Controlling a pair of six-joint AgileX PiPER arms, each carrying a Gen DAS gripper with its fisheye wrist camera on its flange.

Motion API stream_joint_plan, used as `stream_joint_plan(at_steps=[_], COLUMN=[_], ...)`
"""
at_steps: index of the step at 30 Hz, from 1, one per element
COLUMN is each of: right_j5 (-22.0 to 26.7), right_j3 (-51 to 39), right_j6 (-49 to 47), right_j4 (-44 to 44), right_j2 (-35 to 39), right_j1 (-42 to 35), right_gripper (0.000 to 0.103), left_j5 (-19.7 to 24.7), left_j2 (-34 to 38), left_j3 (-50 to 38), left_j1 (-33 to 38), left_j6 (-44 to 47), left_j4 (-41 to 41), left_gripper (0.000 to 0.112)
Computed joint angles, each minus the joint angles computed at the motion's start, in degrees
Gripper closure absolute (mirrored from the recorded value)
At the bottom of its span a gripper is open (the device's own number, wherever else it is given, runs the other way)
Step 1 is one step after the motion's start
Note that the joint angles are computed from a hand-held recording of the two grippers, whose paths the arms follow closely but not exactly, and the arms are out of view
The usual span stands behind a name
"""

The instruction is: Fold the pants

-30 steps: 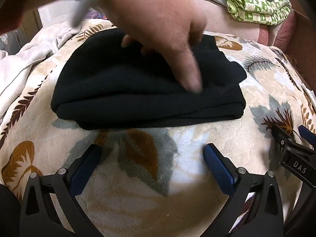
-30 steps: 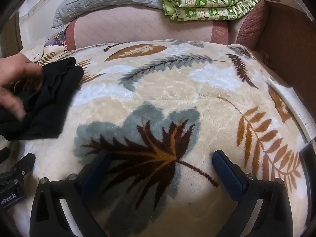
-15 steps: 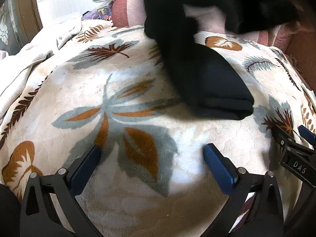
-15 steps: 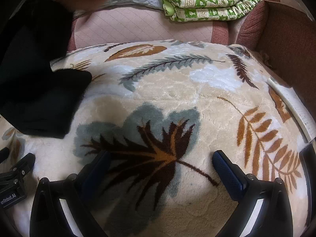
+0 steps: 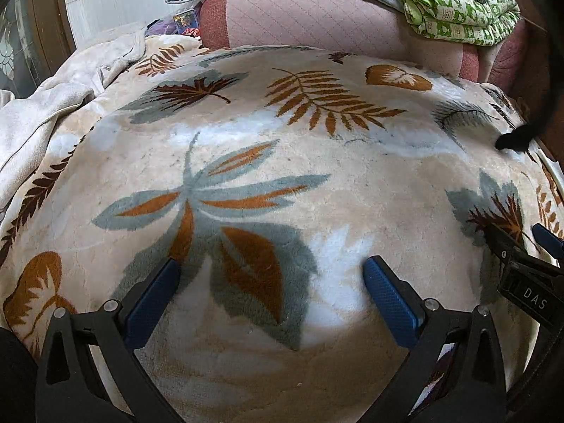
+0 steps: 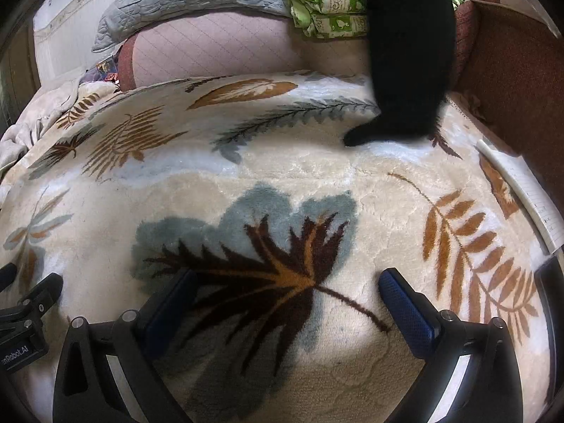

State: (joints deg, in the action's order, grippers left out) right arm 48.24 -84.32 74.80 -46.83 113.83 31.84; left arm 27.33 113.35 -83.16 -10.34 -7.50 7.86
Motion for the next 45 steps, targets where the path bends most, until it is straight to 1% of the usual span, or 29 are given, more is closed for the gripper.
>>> stream_joint_plan(at_steps=[6,8,9,18,22,23,24,26,28,30,32,34,36,40,45], right_j5=[0.0,0.1,0.1,0.0,-0.2,0.0,0.3,0.8,-1.7,-2.7,-2.3,-3.6,-3.5,-0.9,0.5], right_j3=[0.2,0.2,0.1,-0.3,0.1,-0.2,-0.2,-0.2,1.8,2.6,3.6,5.6,5.3,1.3,-2.4], right_j6=[-0.1,0.1,0.1,0.3,-0.1,-0.3,-0.3,-0.3,-1.1,-6.2,-5.5,-2.6,-3.3,-6.3,-7.2], right_j4=[0.0,-0.1,-0.1,-0.2,0.1,0.3,0.1,-0.2,0.6,3.9,3.2,1.4,2.3,4.0,3.6], right_j2=[-0.2,0.1,0.1,0.7,0.2,0.3,0.4,0.3,-1.3,-3.3,-5.3,-8.1,-9.8,-9.4,-8.3], right_j1=[-0.1,0.0,0.0,0.1,-0.1,-0.2,0.0,0.2,-0.4,-0.8,0.2,1.4,2.3,3.9,5.8], right_gripper=[0.001,0.001,0.001,0.001,0.001,0.001,0.001,0.001,0.000,0.001,0.000,0.000,0.000,0.000,0.000], left_j5=[-0.1,0.5,-0.1,-0.5,-0.2,0.2,0.4,2.6,6.0,8.9,8.3,6.6,5.9,8.8,9.8], left_j2=[-0.1,0.2,0.0,0.0,-0.6,-0.5,-0.5,-0.2,-0.1,-0.8,-3.0,-5.5,-7.2,-7.9,-8.5], left_j3=[0.2,-0.3,0.1,0.5,1.0,0.8,0.7,-0.8,-2.7,-3.7,-2.1,-0.2,0.1,-2.8,-3.2], left_j1=[0.0,-0.2,-0.1,0.2,-0.3,-0.5,-0.4,0.0,0.6,1.4,2.1,2.8,3.3,4.6,6.2], left_j6=[-0.1,-0.3,0.0,0.4,-0.9,-1.6,-0.9,2.1,6.6,9.5,11.2,12.6,13.3,15.3,16.6], left_j4=[0.1,0.2,-0.1,-0.3,1.0,1.9,1.3,-1.1,-4.1,-7.0,-9.2,-10.5,-10.4,-12.1,-13.8], left_gripper=[0.009,0.009,0.009,0.009,0.009,0.009,0.009,0.009,0.009,0.009,0.009,0.009,0.009,0.009,0.009])
